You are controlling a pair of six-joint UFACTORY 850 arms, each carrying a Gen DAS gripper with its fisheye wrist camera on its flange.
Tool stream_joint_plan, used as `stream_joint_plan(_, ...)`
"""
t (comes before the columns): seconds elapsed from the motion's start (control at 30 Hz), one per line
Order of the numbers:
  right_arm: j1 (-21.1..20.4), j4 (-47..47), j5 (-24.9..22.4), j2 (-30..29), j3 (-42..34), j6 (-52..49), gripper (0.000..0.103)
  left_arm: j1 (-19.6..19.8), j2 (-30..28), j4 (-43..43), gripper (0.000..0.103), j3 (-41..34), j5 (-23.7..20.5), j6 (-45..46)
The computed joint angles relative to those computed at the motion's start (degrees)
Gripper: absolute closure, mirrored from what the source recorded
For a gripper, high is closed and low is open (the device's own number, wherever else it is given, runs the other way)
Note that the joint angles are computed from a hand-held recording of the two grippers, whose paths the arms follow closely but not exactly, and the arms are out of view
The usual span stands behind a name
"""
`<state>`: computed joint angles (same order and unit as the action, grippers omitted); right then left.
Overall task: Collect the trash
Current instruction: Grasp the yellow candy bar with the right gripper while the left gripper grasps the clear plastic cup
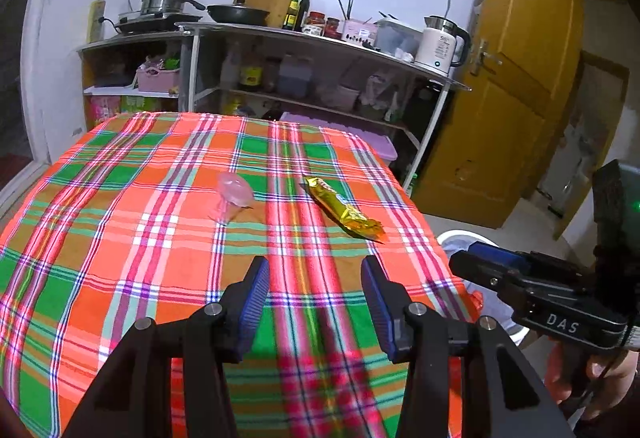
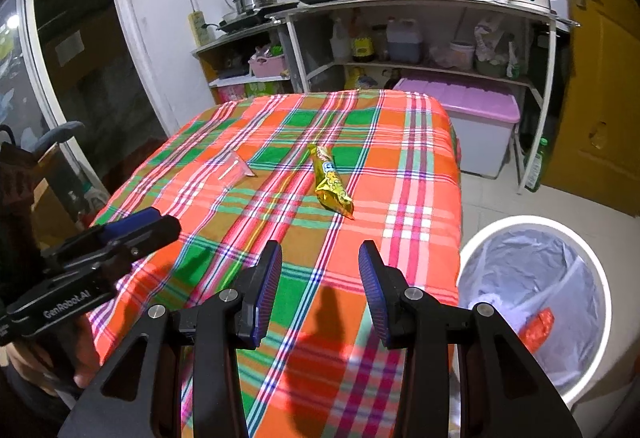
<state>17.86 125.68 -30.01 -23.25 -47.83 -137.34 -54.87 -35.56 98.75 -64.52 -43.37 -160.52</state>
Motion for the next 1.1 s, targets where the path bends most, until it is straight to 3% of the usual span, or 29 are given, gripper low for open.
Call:
stream_joint_plan(0.37, 2.4, -4.31, 3.82, -7.94, -9.43, 3.47, 0.062, 4.69, 0.83, 1.81, 0.056, 2.07, 1.92, -0.6)
stream_joint_plan(0.73, 4.07, -10.36, 7.23, -14.44, -18.13, 9.29, 0.062, 11.5, -0.36, 5.77, 0.056, 0.84, 7.08, 4.25)
stream_joint_plan(0.87, 4.33, -12.74, 8.24, -16.43, -20.68, 11.86, 0.062, 13.11, -1.71, 7.49, 0.048, -0.64, 8.62, 5.18)
stream_joint_plan(1.1, 4.2, -18.17, 8.48, -19.0, -23.86, 18.14, 0.062, 15.33, -5.45, 1.78, 0.048, -5.02, 11.4, 13.98)
